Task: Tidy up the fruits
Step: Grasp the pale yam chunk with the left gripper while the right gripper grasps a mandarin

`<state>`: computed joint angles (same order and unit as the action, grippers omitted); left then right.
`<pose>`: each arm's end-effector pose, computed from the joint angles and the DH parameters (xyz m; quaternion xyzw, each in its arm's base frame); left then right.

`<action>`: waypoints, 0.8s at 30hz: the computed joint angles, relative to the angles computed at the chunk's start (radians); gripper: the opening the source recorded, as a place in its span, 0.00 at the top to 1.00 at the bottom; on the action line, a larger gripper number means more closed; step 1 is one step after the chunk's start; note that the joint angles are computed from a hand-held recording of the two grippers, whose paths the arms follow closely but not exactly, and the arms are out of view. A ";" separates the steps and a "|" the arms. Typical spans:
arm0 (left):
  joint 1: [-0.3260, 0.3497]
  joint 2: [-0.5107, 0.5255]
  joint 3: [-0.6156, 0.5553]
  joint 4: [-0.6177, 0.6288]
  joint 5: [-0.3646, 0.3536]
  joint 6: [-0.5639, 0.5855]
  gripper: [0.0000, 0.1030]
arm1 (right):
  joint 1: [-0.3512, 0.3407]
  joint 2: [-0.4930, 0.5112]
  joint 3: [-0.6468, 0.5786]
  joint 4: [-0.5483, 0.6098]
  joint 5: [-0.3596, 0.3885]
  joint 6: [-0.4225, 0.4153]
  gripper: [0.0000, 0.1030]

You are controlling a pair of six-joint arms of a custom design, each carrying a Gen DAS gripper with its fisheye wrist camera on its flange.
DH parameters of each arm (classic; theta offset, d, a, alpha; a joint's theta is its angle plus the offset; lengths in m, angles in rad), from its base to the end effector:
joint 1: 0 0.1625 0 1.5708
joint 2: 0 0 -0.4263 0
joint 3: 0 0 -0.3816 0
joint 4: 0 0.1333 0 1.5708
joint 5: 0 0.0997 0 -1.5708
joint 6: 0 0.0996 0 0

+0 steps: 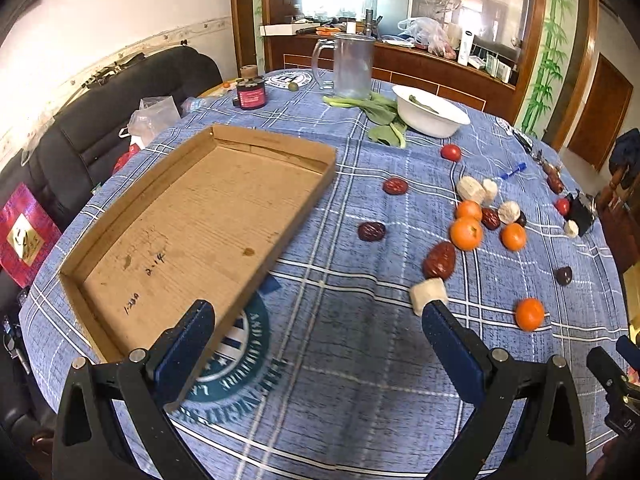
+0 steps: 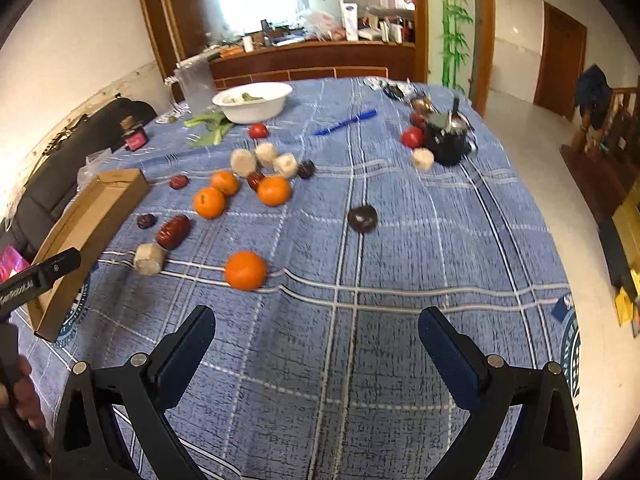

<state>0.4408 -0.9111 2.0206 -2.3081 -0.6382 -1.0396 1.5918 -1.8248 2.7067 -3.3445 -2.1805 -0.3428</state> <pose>-0.3634 -0.4073 0.0661 0.1228 0.8732 -0.3135 0.3525 0.0817 -0.2600 0.3069 0.0284 -0.8698 0.3627 0.3332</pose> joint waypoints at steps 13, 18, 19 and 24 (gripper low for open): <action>0.022 0.004 0.007 -0.156 -0.010 0.258 0.00 | 0.174 0.135 -0.068 0.034 -0.186 0.133 0.01; 0.014 0.019 0.008 -0.229 0.001 0.343 0.00 | 0.204 0.188 -0.092 0.039 -0.233 0.159 0.01; 0.014 0.021 0.007 -0.239 0.000 0.356 0.00 | 0.207 0.198 -0.097 0.040 -0.238 0.165 0.01; 0.019 0.029 -0.001 -0.266 -0.005 0.392 0.00 | 0.193 0.226 -0.108 0.048 -0.225 0.182 0.01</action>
